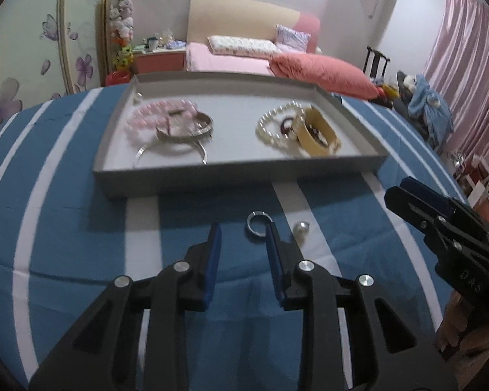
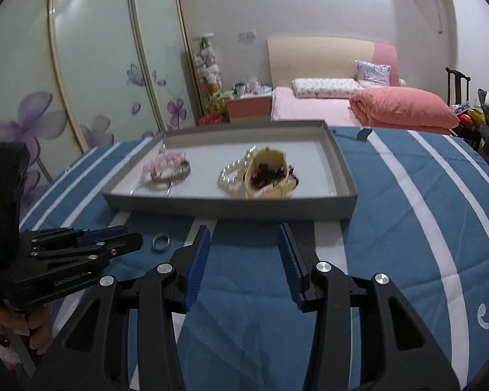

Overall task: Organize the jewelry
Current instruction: 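Grasp the silver ring with the left tool while the right tool grasps the single pearl earring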

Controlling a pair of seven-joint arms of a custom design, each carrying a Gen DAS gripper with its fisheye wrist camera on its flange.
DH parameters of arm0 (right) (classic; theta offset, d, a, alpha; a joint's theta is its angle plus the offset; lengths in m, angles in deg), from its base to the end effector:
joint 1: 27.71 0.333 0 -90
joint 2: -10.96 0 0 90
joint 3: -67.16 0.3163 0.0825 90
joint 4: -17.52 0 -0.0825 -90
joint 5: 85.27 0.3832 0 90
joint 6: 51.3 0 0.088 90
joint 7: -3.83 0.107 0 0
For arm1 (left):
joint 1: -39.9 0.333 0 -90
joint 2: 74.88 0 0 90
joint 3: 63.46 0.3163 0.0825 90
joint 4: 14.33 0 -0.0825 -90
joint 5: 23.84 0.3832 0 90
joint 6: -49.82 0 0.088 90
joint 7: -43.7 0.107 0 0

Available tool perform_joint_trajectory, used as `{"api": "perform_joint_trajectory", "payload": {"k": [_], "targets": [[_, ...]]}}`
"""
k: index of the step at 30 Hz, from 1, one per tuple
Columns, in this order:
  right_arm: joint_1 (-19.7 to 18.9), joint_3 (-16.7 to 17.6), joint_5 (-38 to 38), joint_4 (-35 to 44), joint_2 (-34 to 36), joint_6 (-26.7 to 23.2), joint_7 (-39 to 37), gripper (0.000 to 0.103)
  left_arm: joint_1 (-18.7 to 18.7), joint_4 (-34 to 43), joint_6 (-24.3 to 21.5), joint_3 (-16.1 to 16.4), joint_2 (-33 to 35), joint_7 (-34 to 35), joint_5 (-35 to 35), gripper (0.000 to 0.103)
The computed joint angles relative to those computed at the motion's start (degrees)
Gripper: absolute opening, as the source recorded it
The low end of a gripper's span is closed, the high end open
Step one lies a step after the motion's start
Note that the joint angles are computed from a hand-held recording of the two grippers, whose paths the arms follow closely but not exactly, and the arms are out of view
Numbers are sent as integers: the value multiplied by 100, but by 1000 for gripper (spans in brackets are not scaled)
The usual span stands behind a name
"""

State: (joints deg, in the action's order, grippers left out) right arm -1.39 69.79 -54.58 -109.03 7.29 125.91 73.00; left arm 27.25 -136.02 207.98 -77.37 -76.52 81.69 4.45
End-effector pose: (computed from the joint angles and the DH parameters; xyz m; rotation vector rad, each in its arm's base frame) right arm 0.5108 0.2349 0.5146 -1.8240 1.2786 -0.4762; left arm 0.5088 -0.2777 0.4962 -1.8943 1.8129 -0.8351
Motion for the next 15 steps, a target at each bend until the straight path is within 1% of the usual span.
{"api": "perform_joint_trajectory", "payload": {"k": [3,8,10,15], "targets": [[-51,33,-263,-63,-25,-43,221,45,-58,106,-127,-16,116,157,-100,29],[-36,-23,-162,-56,-34,-144,227,45,-165,258,-266,27,280,290,-172,29],[-37,-21,-120,-49,-29,-165,222,45,-213,330,-334,60,330,240,-49,29],[-56,-2,-66,-47,-27,-178,200,45,-311,575,-477,134,507,304,-10,29]]}}
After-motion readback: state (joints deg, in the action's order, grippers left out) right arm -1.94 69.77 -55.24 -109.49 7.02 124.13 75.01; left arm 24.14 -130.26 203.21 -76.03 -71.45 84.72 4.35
